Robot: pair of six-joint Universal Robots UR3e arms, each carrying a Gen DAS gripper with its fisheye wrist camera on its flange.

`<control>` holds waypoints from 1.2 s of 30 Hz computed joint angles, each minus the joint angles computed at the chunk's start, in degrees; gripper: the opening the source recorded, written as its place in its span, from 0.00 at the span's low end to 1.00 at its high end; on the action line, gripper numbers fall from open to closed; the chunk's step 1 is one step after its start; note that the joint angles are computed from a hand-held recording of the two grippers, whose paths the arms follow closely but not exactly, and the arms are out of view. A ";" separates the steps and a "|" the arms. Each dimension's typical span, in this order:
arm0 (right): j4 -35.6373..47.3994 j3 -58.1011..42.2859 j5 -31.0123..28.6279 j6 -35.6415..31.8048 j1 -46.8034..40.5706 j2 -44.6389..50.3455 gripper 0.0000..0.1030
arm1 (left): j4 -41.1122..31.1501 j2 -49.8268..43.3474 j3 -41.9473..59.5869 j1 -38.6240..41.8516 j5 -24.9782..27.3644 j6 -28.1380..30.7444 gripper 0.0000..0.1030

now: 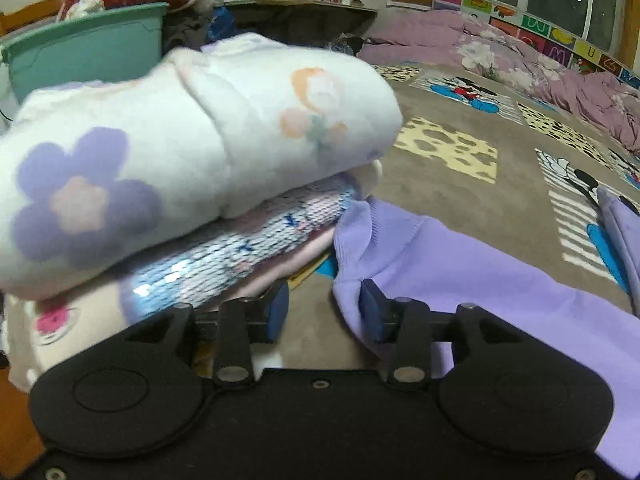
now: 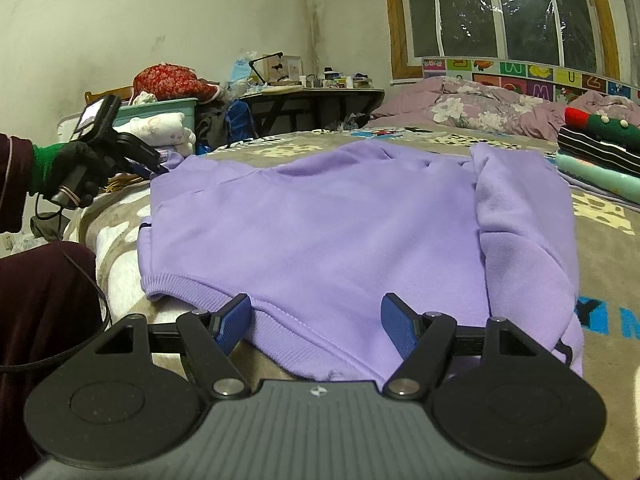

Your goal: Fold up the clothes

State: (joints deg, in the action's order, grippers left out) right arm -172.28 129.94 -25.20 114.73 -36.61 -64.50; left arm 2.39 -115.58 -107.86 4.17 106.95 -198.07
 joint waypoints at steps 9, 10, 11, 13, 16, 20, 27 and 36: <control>-0.60 0.94 -1.17 -0.25 -0.68 -1.11 0.67 | 3.12 4.64 -7.17 0.80 1.21 -5.73 0.30; -0.33 1.02 -1.11 -0.37 -0.81 -1.24 0.67 | 3.46 5.56 -8.35 1.22 0.36 -6.19 0.30; -0.16 1.12 -1.01 -0.42 -0.92 -1.33 0.67 | 3.92 6.30 -9.26 1.19 0.27 -6.29 0.30; 0.15 1.20 -0.80 -0.35 -1.03 -1.38 0.67 | 6.35 7.97 -12.04 1.25 -0.31 -5.84 0.30; 0.34 1.22 -0.58 -0.37 -1.20 -1.25 0.68 | 8.92 9.42 -15.04 1.30 0.20 -4.92 0.30; -1.09 1.67 -0.61 -0.13 -1.16 -0.81 0.69 | 8.09 7.87 -14.23 1.58 1.50 -4.10 0.28; -0.97 1.53 -0.38 0.06 -1.21 -0.82 0.69 | 2.37 2.08 -6.18 0.32 6.13 -5.57 0.20; 33.92 4.34 10.11 -19.29 -8.97 -17.43 0.69 | -0.40 7.31 -8.72 -3.50 5.44 -14.74 0.20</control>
State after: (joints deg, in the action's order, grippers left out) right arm -138.36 134.28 -15.09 95.45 -45.58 -81.93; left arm 1.99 -108.27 -116.58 0.67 112.39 -212.82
